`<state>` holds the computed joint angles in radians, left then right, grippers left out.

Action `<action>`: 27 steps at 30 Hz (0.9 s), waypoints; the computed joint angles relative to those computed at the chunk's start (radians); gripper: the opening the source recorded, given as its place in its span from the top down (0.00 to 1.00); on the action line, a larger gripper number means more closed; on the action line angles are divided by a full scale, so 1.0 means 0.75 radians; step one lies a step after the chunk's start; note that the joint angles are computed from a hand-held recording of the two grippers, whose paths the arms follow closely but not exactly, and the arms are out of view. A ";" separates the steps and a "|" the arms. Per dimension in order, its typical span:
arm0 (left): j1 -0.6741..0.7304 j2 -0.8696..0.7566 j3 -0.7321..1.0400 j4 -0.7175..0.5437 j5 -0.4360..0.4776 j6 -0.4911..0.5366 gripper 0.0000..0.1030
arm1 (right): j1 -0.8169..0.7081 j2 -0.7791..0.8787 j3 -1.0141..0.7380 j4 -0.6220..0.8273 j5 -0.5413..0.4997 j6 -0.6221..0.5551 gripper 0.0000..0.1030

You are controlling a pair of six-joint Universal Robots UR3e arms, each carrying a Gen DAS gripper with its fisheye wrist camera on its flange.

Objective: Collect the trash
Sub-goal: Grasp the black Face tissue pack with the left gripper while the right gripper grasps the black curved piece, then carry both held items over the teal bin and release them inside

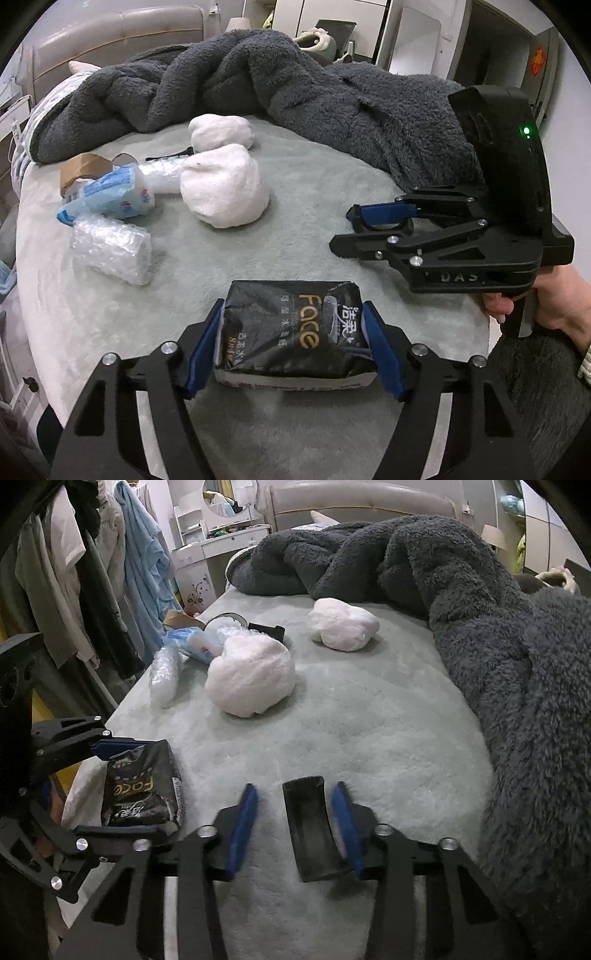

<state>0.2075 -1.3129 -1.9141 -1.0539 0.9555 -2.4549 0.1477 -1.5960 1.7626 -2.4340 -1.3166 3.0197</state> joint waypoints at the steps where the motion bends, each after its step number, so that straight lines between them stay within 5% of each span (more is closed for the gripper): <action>1: 0.016 0.014 0.001 -0.012 -0.011 -0.003 0.28 | 0.006 0.001 -0.010 0.000 -0.012 0.007 0.75; 13: 0.234 0.177 0.006 -0.125 -0.114 -0.041 0.28 | 0.066 0.022 -0.155 0.035 -0.049 0.116 0.77; 27: 0.602 0.239 0.039 -0.173 -0.096 -0.061 0.28 | 0.316 0.365 -0.761 0.212 -0.141 0.270 0.77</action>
<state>0.6594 -1.1336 -1.8851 -1.1836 0.8833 -2.5004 0.3850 -1.3220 1.1918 -2.2753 -1.4226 3.2224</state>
